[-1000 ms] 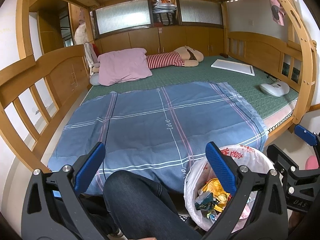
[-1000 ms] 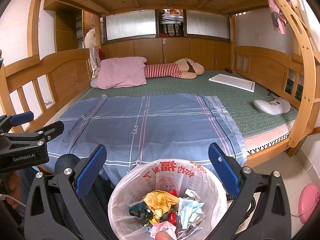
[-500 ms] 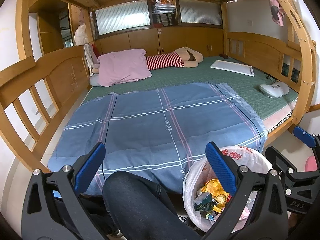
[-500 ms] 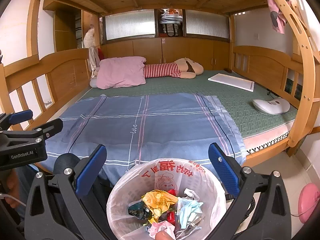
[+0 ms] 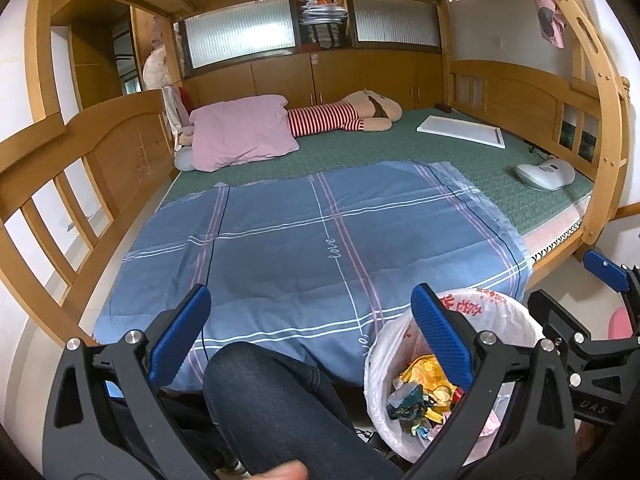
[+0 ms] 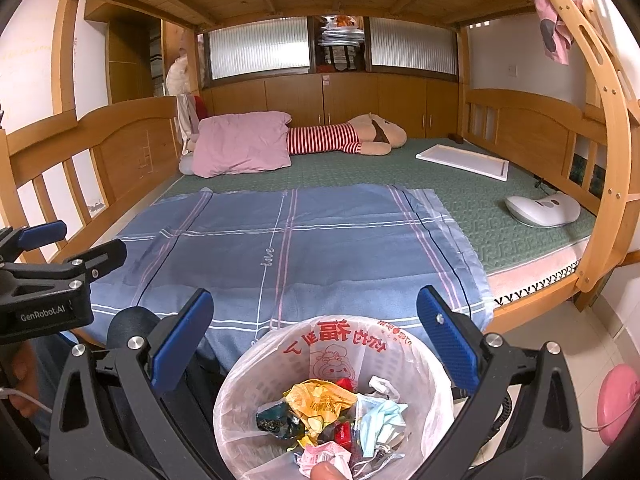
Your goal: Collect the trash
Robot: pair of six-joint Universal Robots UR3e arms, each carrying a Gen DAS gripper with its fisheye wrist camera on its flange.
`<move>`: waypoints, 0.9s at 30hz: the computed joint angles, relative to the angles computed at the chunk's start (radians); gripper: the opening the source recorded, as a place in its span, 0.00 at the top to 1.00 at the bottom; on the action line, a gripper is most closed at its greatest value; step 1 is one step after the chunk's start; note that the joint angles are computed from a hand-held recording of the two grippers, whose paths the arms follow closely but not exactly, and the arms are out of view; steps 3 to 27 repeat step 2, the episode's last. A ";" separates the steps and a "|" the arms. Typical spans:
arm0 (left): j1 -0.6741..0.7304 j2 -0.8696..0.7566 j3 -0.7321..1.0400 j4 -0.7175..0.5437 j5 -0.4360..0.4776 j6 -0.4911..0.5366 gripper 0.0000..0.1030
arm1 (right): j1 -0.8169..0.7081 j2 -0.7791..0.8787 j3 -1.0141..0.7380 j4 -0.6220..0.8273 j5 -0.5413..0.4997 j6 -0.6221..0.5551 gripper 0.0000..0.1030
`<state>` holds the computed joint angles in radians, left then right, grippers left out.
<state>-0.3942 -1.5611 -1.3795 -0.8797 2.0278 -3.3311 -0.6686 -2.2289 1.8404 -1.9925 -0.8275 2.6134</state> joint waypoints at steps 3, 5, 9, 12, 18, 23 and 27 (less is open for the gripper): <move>0.062 0.016 -0.018 0.012 -0.044 0.019 0.03 | 0.072 0.073 -0.029 -0.042 -0.050 0.044 0.03; 0.062 0.016 -0.018 0.012 -0.044 0.019 0.03 | 0.072 0.073 -0.029 -0.042 -0.050 0.044 0.03; 0.062 0.016 -0.018 0.012 -0.044 0.019 0.03 | 0.072 0.073 -0.029 -0.042 -0.050 0.044 0.03; 0.062 0.016 -0.018 0.012 -0.044 0.019 0.03 | 0.072 0.073 -0.029 -0.042 -0.050 0.044 0.03; 0.062 0.016 -0.018 0.012 -0.044 0.019 0.03 | 0.072 0.073 -0.029 -0.042 -0.050 0.044 0.03; 0.062 0.016 -0.018 0.012 -0.044 0.019 0.03 | 0.072 0.073 -0.029 -0.042 -0.050 0.044 0.03; 0.062 0.016 -0.018 0.012 -0.044 0.019 0.03 | 0.072 0.073 -0.029 -0.042 -0.050 0.044 0.03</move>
